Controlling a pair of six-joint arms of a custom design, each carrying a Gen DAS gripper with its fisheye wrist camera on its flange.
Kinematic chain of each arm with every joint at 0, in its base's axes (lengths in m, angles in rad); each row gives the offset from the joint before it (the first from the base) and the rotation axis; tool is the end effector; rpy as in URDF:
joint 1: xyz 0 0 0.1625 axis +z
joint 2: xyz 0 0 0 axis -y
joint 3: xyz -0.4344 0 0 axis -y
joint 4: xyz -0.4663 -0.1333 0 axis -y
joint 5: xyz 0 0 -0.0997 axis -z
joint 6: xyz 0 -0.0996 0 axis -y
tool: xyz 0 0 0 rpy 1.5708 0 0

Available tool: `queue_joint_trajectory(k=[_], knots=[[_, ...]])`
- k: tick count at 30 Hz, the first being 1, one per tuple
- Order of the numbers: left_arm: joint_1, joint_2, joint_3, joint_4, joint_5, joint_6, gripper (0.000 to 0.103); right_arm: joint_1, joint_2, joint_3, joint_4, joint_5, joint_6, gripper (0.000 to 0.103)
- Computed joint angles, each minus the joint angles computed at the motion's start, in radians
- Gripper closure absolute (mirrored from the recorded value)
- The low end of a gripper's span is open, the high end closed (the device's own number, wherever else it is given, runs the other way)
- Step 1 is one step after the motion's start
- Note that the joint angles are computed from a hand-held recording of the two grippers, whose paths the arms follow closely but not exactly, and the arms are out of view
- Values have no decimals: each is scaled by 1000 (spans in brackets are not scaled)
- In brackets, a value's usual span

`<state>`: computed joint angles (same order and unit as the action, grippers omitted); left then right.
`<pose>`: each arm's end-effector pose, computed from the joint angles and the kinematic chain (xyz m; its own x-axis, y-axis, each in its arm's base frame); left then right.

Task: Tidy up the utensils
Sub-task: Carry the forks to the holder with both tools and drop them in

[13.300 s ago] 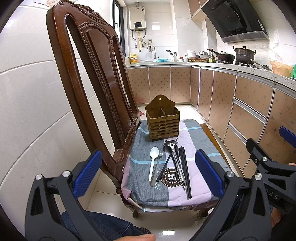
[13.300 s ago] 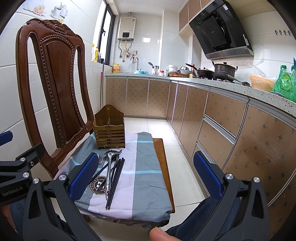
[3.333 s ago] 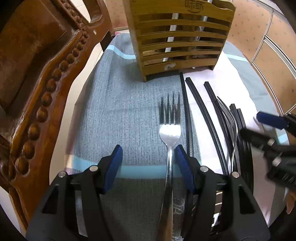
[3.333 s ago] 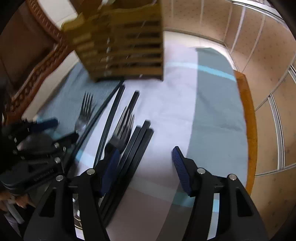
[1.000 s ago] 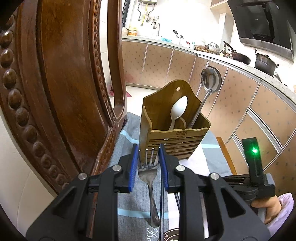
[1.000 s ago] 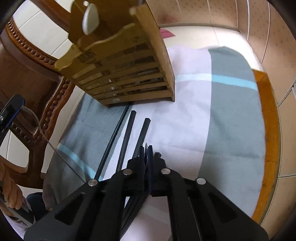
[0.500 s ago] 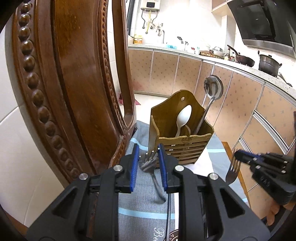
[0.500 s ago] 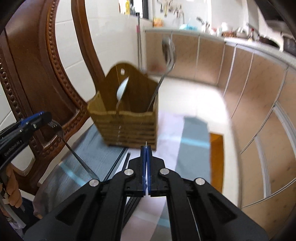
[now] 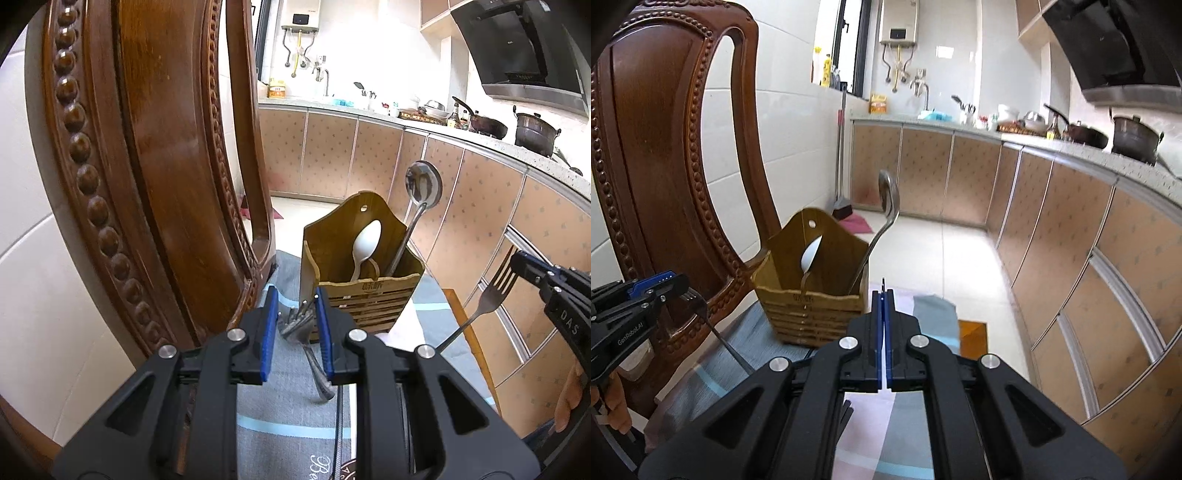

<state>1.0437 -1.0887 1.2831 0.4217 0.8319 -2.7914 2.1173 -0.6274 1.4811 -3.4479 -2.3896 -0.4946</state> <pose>-0.1595 -0.6724 0.3334 -0.7601 0.0744 -0.6456 0.5871 0.5045 -0.6331 0.4509 -0.6248 0.1158 -0.6705 -0.0546 0.7399 -0.6689 0.4758 -0.5711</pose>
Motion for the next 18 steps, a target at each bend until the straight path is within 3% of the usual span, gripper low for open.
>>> queue_joint_trajectory(k=[9, 14, 18], knots=[[-44, -22, -33, -14, -21, -1, 83, 26, 7, -58, -13, -29, -76, 101], [-67, -21, -94, -77, -10, 28, 83, 49, 44, -178, -86, -19, -192, 101], [-62, 21, -168, -114, -16, 55, 83, 49, 82, -275, -91, -5, -214, 101]])
